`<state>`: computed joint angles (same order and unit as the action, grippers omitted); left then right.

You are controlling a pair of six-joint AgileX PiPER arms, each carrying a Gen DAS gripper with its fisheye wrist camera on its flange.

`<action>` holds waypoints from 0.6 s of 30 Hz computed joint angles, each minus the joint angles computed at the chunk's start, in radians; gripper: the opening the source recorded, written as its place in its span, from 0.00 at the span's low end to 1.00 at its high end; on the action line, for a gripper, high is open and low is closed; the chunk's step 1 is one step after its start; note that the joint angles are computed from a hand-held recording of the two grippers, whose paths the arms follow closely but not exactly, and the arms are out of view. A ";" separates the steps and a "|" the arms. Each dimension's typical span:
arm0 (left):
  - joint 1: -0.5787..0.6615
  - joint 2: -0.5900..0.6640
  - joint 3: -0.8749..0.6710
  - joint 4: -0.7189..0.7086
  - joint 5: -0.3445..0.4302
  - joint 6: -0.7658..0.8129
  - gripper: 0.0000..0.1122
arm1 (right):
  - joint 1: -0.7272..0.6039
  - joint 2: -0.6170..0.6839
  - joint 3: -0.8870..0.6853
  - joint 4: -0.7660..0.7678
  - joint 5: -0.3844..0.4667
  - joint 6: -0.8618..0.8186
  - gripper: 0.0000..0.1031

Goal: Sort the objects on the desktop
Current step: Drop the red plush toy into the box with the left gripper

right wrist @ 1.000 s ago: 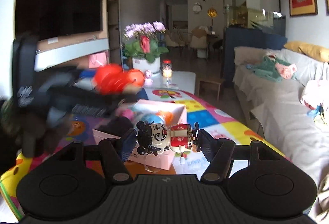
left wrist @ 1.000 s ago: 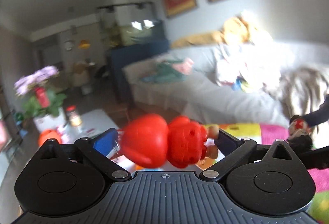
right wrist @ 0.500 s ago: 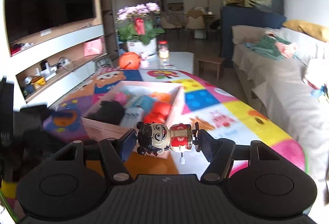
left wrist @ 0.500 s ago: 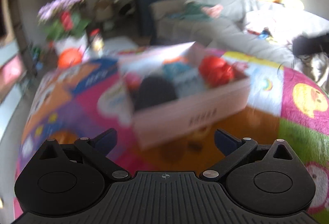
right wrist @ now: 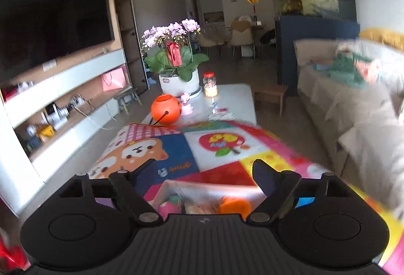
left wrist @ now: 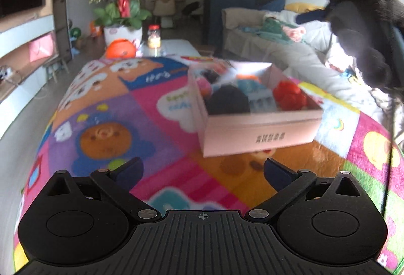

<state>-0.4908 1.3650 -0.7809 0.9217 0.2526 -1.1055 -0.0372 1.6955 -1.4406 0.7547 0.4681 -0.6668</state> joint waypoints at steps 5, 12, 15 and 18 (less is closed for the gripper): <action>-0.009 0.012 0.014 0.000 -0.018 -0.016 0.92 | -0.056 -0.129 0.250 0.198 -0.045 -0.249 0.89; -0.084 0.017 0.025 0.156 -0.019 -0.171 0.92 | -0.136 -0.305 0.526 0.337 -0.066 -0.552 1.00; -0.102 0.033 0.025 0.230 -0.005 -0.252 0.92 | -0.115 -0.332 0.556 0.389 -0.103 -0.648 1.00; -0.089 0.034 0.035 0.232 -0.017 -0.259 0.92 | -0.071 -0.281 0.482 0.369 -0.109 -0.603 1.00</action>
<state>-0.5802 1.3991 -0.7462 1.1532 0.2360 -1.3643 -0.1081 1.4150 -0.9583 1.1234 0.3587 -1.2700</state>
